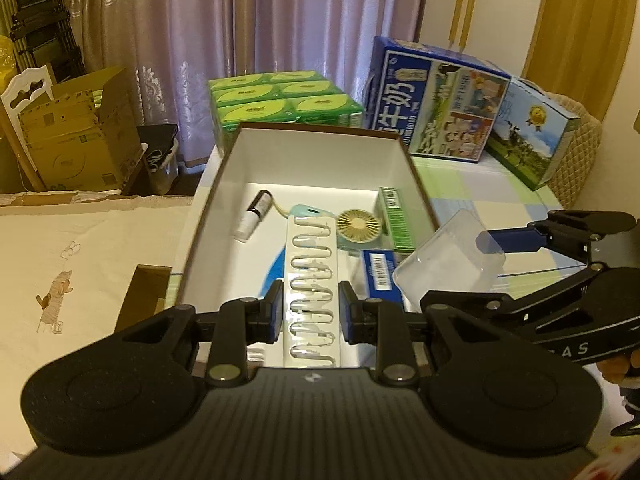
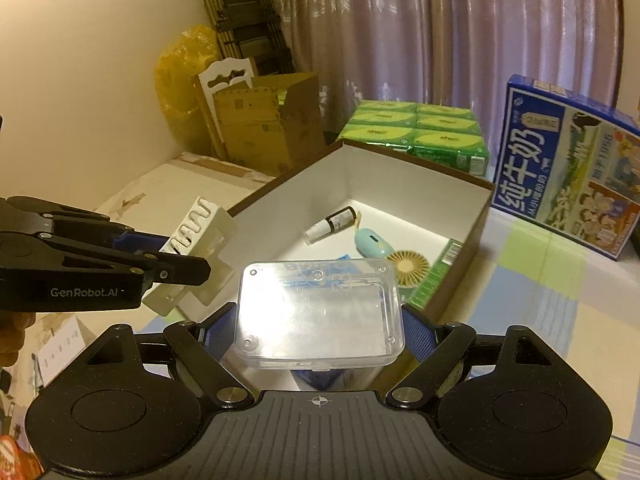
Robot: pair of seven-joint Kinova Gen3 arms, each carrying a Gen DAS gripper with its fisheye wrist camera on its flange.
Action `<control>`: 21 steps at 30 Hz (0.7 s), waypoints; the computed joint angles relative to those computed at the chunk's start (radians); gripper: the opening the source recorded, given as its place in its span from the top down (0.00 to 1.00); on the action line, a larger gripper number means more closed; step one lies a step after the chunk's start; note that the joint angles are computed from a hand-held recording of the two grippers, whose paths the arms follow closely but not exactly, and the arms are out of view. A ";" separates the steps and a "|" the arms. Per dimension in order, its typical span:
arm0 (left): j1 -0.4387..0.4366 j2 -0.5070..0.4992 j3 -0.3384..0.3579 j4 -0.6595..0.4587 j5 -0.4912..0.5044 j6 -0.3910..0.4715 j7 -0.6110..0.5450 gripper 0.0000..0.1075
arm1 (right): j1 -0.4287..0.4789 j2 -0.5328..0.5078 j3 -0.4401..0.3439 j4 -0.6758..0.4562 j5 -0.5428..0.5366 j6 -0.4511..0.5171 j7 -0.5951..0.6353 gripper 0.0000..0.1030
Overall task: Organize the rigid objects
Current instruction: 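Carry the white holder and clear plastic box over the open shoebox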
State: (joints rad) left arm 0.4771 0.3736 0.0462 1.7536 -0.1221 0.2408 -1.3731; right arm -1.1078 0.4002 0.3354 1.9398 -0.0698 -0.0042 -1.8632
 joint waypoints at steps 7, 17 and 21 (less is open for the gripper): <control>-0.117 0.092 0.082 -0.113 0.047 0.062 -0.124 0.78 | 0.026 0.096 0.004 -0.134 0.021 0.072 -0.071 0.21; -0.172 0.252 0.118 -0.341 0.110 0.195 -0.285 0.78 | 0.081 0.200 -0.008 -0.299 0.113 0.192 -0.212 0.21; -0.166 0.314 0.108 -0.436 0.121 0.252 -0.324 0.78 | 0.109 0.228 -0.025 -0.345 0.156 0.226 -0.257 0.21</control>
State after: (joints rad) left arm 0.3114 0.6879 0.1538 1.3178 -0.0014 0.4929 -1.6970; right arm -0.9989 0.6277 0.3104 1.5947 0.0865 0.2221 -2.1199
